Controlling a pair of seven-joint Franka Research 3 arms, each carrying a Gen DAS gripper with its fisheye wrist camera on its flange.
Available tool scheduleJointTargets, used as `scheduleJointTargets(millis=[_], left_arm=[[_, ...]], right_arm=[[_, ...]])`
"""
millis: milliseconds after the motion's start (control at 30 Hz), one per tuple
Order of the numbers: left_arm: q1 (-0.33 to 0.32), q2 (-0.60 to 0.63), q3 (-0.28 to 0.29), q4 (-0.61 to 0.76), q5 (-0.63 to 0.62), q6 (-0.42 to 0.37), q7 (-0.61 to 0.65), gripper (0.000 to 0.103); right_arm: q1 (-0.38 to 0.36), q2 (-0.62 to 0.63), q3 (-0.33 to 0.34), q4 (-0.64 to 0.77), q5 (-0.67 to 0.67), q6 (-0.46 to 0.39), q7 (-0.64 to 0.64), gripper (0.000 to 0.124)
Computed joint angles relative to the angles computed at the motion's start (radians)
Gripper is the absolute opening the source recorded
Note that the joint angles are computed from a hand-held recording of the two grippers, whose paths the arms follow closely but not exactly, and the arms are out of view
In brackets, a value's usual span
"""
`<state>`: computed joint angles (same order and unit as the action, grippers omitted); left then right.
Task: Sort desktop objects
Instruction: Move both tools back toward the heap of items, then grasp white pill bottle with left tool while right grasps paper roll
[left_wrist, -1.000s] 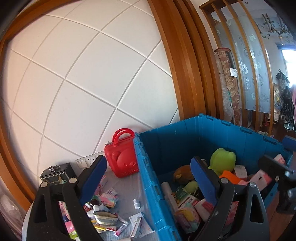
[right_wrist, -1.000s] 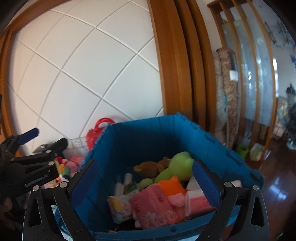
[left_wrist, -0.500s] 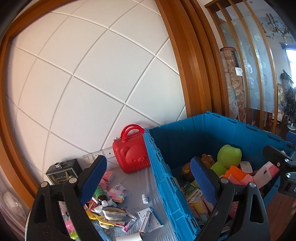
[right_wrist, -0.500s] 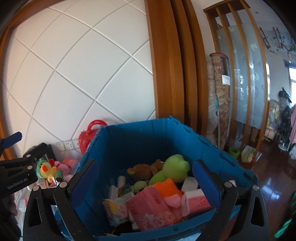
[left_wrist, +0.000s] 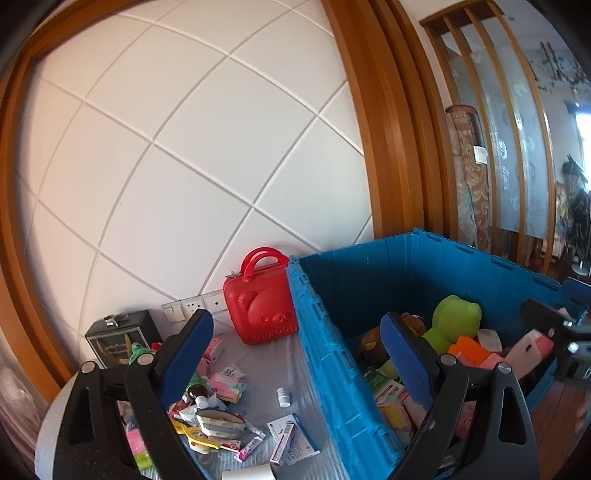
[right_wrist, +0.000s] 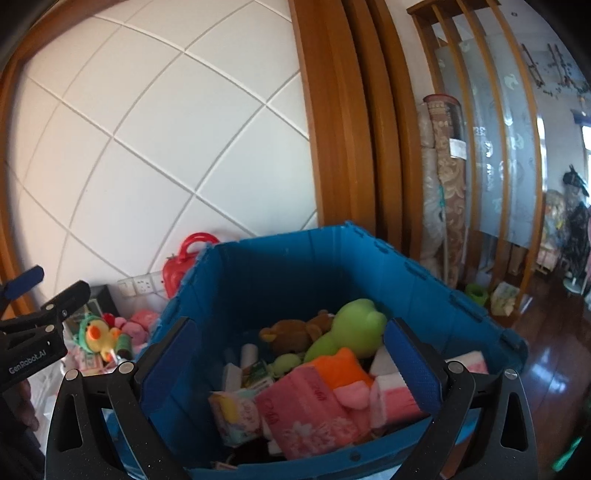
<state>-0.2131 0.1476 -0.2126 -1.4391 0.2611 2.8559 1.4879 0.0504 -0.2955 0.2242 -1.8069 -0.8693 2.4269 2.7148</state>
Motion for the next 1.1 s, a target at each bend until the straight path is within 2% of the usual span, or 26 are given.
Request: scheduleJointTargets(millis=[100,200,233,367,433,600,733,833,933,1033,1100], left_arm=[[0.044,-0.041,0.000,-0.093,-0.075,0.059,0.043,0.093],[0.098,-0.085,-0.004,-0.203,-0.216,0.132,0.169,0.093],[0.120,-0.098,-0.006,-0.241,-0.295,0.154,0.249,0.093],[0.167,-0.119,0.025,-0.309,-0.506,0.137,0.468,0.093],[0.189,-0.124,0.052,-0.338,-0.547,0.142,0.537,0.093],[0.274,-0.107,0.106,-0.354,-0.755,0.069,0.856,0.093],[0.343,-0.074,0.108,-0.338,-0.899,-0.017,1.079,0.093],[0.376,-0.033,0.103,-0.307,-0.904,-0.088,1.134,0.093],[0.403,0.003,0.086,-0.278,-0.918,-0.123,1.186,0.093],[0.433,0.045,0.062,-0.239,-0.959,-0.169,1.250,0.093],[0.436,0.080,0.057,-0.212,-0.922,-0.199,1.233,0.093]], right_arm=[[0.001,0.011,0.016,0.008,-0.031,0.027,0.028,0.103],[0.015,0.056,0.038,0.061,-0.086,0.028,0.046,0.103],[0.027,0.075,0.041,0.083,-0.105,0.024,0.052,0.103],[0.093,0.189,0.049,0.209,-0.165,0.017,0.065,0.103],[0.137,0.272,0.051,0.295,-0.176,0.020,0.044,0.103],[0.263,0.512,0.053,0.559,-0.145,-0.046,-0.079,0.103],[0.348,0.691,0.044,0.767,-0.065,-0.133,-0.169,0.103],[0.385,0.795,0.041,0.872,0.022,-0.168,-0.234,0.103],[0.391,0.848,0.049,0.891,0.116,-0.177,-0.332,0.103],[0.392,0.930,0.068,0.960,0.225,-0.230,-0.498,0.103],[0.391,0.969,0.070,0.991,0.282,-0.256,-0.572,0.103]])
